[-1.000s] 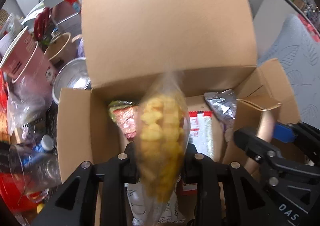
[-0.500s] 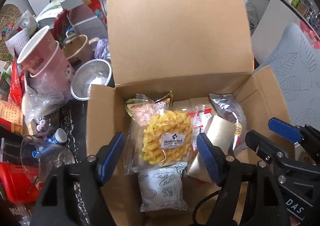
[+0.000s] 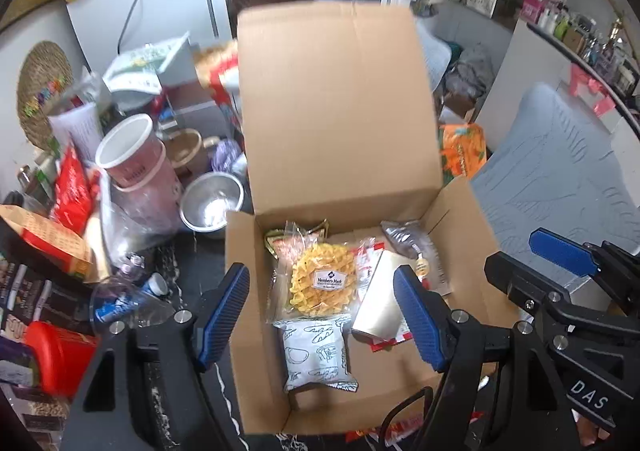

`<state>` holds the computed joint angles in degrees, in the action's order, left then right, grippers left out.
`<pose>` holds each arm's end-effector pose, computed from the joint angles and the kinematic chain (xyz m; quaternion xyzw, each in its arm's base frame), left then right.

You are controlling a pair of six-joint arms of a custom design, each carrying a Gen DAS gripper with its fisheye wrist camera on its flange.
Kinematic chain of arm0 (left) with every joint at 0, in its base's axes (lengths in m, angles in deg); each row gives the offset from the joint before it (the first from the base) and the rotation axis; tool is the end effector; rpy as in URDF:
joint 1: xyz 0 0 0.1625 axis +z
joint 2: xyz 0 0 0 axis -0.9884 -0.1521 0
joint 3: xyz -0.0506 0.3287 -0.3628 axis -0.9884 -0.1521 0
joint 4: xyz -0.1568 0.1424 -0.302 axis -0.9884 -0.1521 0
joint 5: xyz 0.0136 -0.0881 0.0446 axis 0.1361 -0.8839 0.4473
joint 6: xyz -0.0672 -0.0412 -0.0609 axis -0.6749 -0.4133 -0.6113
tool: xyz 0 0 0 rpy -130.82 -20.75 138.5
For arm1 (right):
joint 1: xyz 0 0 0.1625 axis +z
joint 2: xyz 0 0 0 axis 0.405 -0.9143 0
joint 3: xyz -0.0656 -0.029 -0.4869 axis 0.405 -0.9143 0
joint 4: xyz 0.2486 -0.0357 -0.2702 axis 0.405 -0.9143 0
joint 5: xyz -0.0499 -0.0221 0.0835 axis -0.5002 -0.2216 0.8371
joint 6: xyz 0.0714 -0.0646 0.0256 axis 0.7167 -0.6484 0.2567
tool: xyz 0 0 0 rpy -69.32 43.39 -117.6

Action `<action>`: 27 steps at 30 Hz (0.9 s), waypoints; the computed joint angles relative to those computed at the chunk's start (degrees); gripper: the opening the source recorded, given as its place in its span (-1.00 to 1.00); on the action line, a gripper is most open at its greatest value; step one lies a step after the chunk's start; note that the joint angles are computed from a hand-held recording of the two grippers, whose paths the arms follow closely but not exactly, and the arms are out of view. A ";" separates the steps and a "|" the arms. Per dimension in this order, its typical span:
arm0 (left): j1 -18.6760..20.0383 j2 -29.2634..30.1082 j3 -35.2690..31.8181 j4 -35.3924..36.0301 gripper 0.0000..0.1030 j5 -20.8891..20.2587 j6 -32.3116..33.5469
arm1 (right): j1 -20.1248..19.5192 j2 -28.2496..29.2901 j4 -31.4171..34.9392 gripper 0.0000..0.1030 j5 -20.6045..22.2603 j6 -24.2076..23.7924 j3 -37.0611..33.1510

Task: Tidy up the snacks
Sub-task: 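Open both tools and withdraw them from the box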

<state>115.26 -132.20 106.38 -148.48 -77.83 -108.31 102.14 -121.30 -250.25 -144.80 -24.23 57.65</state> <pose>-0.1939 -0.3904 0.3512 -0.0457 0.8594 -0.3187 0.3971 0.4485 -0.4664 0.0973 0.3503 -0.9032 0.1426 0.2032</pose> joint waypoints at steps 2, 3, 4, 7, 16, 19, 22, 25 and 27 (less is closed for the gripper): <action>-2.51 -0.56 -1.11 4.10 0.44 0.37 -2.79 | 0.77 -1.00 -0.91 0.07 0.11 -0.26 0.61; -3.66 -0.78 -1.60 6.00 0.44 0.48 -4.04 | 1.24 -1.61 -1.54 0.07 0.11 -0.22 1.07; -4.65 -0.87 -1.99 7.63 0.44 0.67 -5.18 | 1.62 -2.10 -1.83 0.07 0.12 0.00 1.33; -7.63 -1.44 -2.99 11.82 0.44 0.78 -8.12 | 2.84 -3.93 -2.88 0.07 0.13 0.52 2.65; -15.38 -2.98 -4.51 19.75 0.44 0.02 -13.64 | 6.41 -8.83 -5.62 0.07 -1.54 1.59 6.79; -17.87 -3.46 -4.29 20.88 0.44 -0.92 -14.52 | 7.44 -10.19 -6.24 0.07 -2.08 2.31 8.33; -19.81 -4.17 -3.56 20.50 0.44 -1.95 -14.48 | 8.16 -11.53 -6.60 0.07 -2.40 3.35 10.01; -22.05 -4.61 -2.80 21.19 0.44 -2.87 -15.48 | 8.97 -12.93 -6.80 0.07 -2.78 4.84 11.95; -23.45 -4.72 -2.42 21.93 0.44 -3.48 -16.20 | 9.37 -13.61 -6.70 0.07 -2.97 5.69 12.87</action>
<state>91.82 -136.92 103.96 -126.55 -81.31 -124.51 111.51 -134.91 -256.95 -147.77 -18.54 70.52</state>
